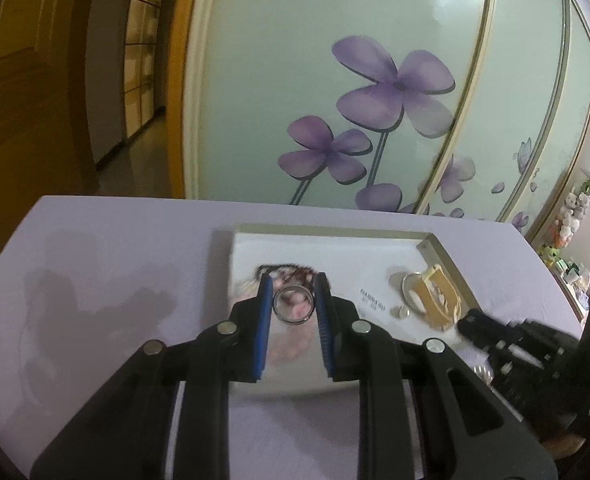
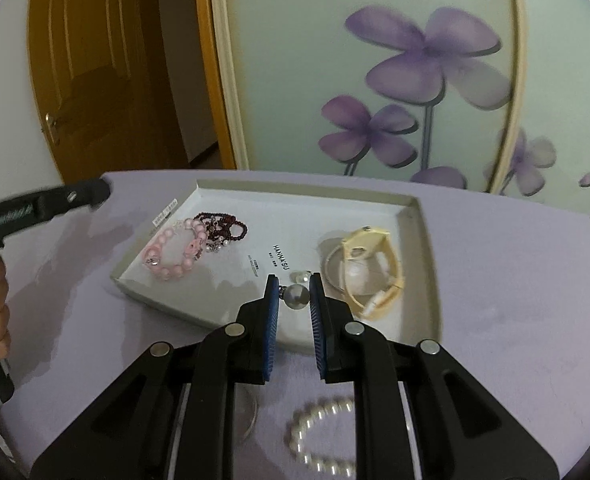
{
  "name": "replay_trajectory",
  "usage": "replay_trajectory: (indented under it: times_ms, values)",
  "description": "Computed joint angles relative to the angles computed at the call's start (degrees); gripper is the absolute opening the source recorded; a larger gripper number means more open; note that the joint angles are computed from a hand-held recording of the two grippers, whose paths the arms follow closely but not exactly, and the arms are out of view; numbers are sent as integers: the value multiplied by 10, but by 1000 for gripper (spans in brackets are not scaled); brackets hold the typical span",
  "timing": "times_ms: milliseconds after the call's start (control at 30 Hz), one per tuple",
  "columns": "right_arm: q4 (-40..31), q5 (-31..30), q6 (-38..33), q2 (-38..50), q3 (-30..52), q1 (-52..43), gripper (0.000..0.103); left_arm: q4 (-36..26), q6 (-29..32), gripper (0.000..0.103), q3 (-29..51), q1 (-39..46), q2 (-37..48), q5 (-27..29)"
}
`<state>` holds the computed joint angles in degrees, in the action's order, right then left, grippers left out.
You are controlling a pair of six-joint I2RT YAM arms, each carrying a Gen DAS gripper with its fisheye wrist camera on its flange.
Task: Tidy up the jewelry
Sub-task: 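Drop the earring in the tray with the right tool while the left carries the ring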
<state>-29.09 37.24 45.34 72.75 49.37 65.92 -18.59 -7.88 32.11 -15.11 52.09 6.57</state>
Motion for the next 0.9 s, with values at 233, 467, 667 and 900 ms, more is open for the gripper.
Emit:
replay_trajectory:
  times_ms: [233, 467, 667, 900]
  values:
    - [62, -63, -29, 21, -21, -52, 16, 104, -14, 21, 55, -57, 183, -29]
    - [82, -95, -28, 21, -28, -73, 21, 138, -17, 21, 93, -88, 264, -43]
    - [39, -75, -12, -3, -23, -51, 48, 154, -19, 21, 115, -101, 310, -48]
    - [-11, -41, 20, -50, -32, -5, 57, 173, -26, 22, 133, -119, 355, -52]
